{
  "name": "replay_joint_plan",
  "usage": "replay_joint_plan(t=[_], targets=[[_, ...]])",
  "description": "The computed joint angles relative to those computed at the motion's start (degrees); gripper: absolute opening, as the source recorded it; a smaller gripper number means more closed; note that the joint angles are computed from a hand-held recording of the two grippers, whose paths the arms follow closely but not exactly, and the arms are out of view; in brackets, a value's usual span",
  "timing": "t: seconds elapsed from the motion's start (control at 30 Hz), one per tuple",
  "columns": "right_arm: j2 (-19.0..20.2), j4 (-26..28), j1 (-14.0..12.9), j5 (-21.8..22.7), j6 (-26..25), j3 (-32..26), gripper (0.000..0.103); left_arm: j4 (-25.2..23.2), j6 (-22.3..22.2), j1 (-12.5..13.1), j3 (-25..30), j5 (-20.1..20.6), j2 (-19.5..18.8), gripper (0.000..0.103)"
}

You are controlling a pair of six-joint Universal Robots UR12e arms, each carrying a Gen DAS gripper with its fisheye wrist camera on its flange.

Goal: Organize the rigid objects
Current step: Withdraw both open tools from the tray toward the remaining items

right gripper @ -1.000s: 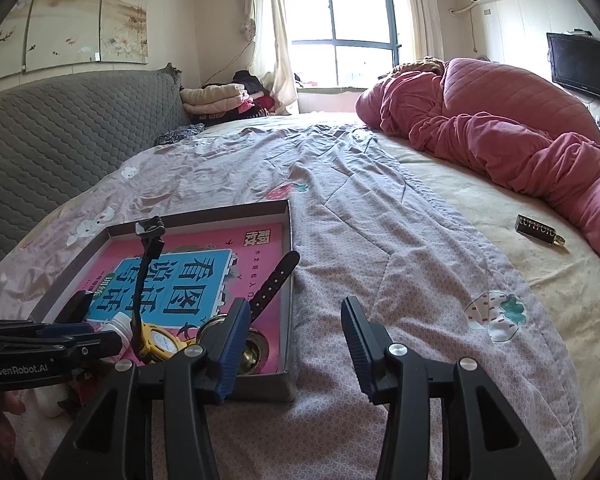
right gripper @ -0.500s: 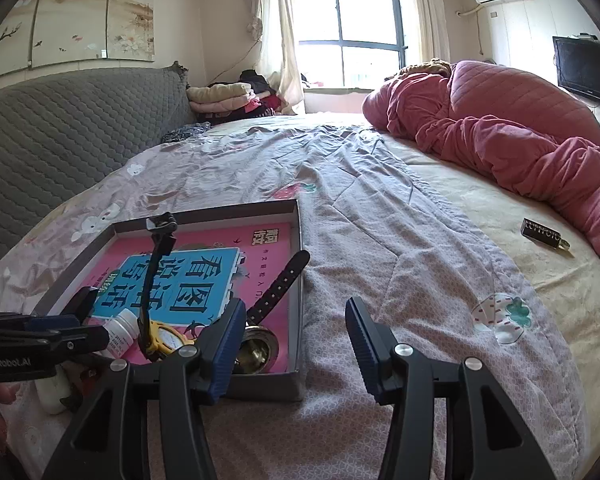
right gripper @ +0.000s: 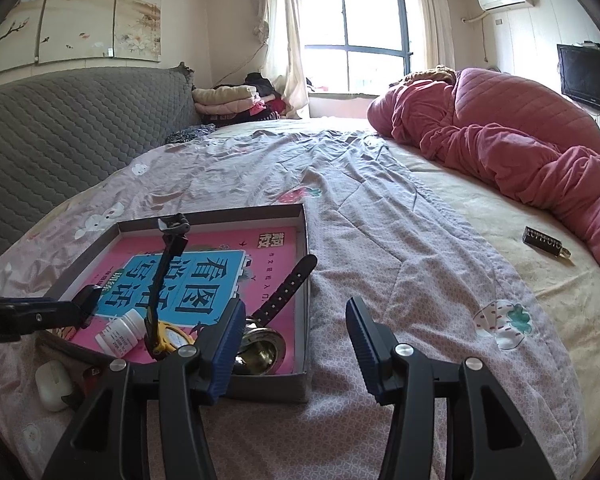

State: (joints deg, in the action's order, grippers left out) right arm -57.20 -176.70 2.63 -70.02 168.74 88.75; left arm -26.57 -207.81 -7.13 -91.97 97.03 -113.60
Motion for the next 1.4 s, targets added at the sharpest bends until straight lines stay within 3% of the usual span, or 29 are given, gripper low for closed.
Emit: replay_joint_plan(t=[0.17, 0.27, 0.43, 0.77, 1.4], targets=[[-0.34, -2.1, -0.25, 1.58, -0.13, 0.79, 0.053, 0.51, -0.97, 0.15, -1.44, 1.2, 1.17, 0.057], [-0.64, -3.72, -0.38, 2.62, -0.23, 1.43, 0.059, 1.08, -1.56, 0.16, -2.49, 1.82, 1.94, 0.058], [-1.18, -5.46, -0.46, 2.77, -0.82, 2.35, 0.06, 1.07, -2.21, 0.2, -3.75, 2.26, 2.92, 0.067], [-2.79, -8.04, -0.67, 4.23, -0.51, 4.67, 0.062, 2.46, -2.06, -0.2, -5.2, 2.7, 4.31, 0.069], [-6.03, -5.03, 0.31, 6.74, -6.17, 8.71, 0.063, 2.92, -2.72, -0.26, -9.9, 2.71, 7.21, 0.069]])
